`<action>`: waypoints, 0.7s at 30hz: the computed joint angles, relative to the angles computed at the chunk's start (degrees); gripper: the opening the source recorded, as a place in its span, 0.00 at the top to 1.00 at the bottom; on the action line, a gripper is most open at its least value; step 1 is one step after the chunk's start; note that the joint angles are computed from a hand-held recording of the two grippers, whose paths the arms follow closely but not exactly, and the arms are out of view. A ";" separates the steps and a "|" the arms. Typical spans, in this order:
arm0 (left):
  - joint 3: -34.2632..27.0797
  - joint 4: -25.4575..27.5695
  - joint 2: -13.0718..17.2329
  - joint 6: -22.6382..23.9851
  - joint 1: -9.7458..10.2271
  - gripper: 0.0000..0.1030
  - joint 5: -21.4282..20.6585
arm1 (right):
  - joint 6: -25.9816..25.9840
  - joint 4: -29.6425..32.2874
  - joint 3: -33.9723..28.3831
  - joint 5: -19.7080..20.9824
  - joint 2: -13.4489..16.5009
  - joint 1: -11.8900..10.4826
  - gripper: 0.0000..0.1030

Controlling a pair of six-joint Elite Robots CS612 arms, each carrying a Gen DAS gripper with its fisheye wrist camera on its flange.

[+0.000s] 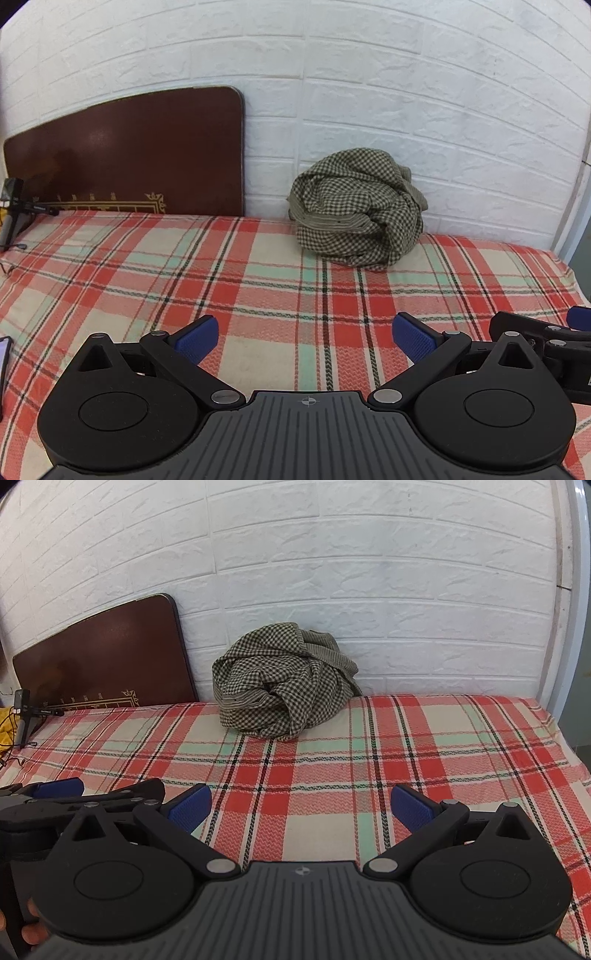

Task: Fold clothes
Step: 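Reach both grippers to the crumpled checked shirt and pinch its fabric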

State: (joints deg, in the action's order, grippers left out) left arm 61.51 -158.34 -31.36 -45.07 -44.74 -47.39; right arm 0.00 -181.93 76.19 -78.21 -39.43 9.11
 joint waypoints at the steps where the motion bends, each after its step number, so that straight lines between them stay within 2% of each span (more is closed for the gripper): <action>1: -0.91 0.60 0.42 -0.13 0.35 0.00 -0.67 | -0.13 0.16 -1.02 -0.07 0.57 -0.03 0.00; 4: -4.10 2.43 2.08 -0.09 1.16 0.00 -1.04 | -0.85 -1.53 -4.38 0.96 2.84 -0.32 0.00; 6: -6.46 4.95 3.21 -1.47 1.58 0.00 -0.32 | -0.69 -1.63 -7.27 4.60 4.69 -0.94 0.00; 8: -8.94 7.58 4.39 -2.90 1.99 0.00 0.38 | -0.40 1.15 -10.69 9.92 6.52 -1.67 0.00; 10: -10.73 7.03 5.57 -2.11 2.61 0.00 -0.21 | -1.00 6.27 -14.03 12.05 7.94 -1.89 0.00; 13: -15.03 5.61 8.39 1.32 3.79 0.00 -1.05 | -1.43 7.41 -18.94 8.55 10.70 -1.17 0.00; 15: -19.53 6.51 10.96 4.24 4.55 0.00 -0.68 | -1.91 10.81 -23.67 7.39 12.99 -0.91 0.00; 18: -27.81 9.96 15.40 8.44 5.51 0.00 0.22 | -2.01 15.21 -31.43 4.88 17.09 -0.40 0.00; 21: -35.87 14.19 19.55 11.64 6.48 0.00 -1.95 | -2.50 19.00 -37.85 2.73 20.80 0.02 0.01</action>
State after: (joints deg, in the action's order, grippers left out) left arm 25.64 -144.15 -11.81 -33.44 -38.26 -49.34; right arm -2.51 -162.94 38.34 -75.48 -18.63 9.13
